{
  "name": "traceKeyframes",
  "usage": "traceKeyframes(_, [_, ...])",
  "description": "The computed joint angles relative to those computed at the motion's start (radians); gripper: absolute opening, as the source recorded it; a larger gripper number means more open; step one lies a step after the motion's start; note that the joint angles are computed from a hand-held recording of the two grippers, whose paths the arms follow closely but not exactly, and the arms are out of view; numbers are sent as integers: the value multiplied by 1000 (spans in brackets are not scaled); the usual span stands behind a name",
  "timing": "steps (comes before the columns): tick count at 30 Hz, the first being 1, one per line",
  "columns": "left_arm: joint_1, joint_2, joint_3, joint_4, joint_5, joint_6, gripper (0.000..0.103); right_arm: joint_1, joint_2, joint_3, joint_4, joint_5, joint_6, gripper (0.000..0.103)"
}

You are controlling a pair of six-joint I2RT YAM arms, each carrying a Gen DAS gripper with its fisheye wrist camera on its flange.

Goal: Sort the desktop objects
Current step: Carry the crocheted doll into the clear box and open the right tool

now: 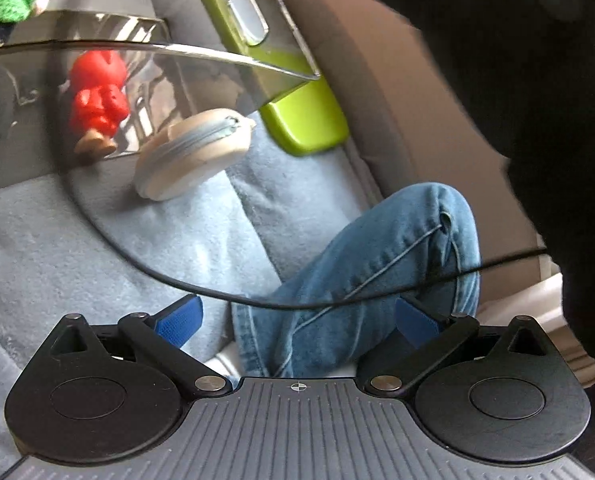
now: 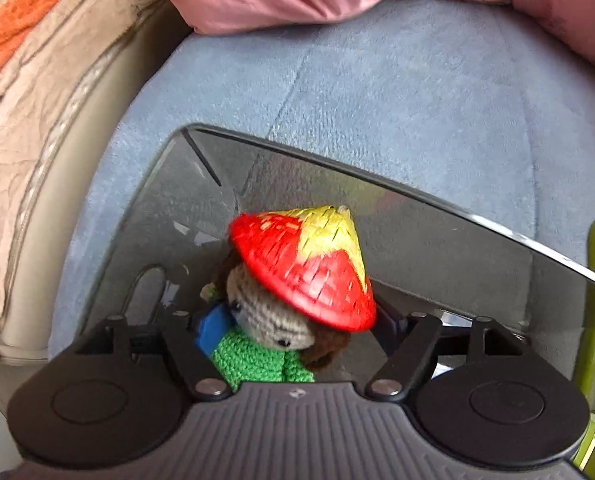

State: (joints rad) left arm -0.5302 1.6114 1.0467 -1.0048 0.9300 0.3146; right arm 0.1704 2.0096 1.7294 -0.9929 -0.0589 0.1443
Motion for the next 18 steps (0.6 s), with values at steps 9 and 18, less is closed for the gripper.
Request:
traceKeyframes(9, [-22,-25,-42,81,-76,-94,103,-209,-699,-426,17,-99,-240,83])
traceKeyframes(18, [-123,-193,37,-82,75,-95,103,-759,-1234,-767,-230,-284,-1019,88])
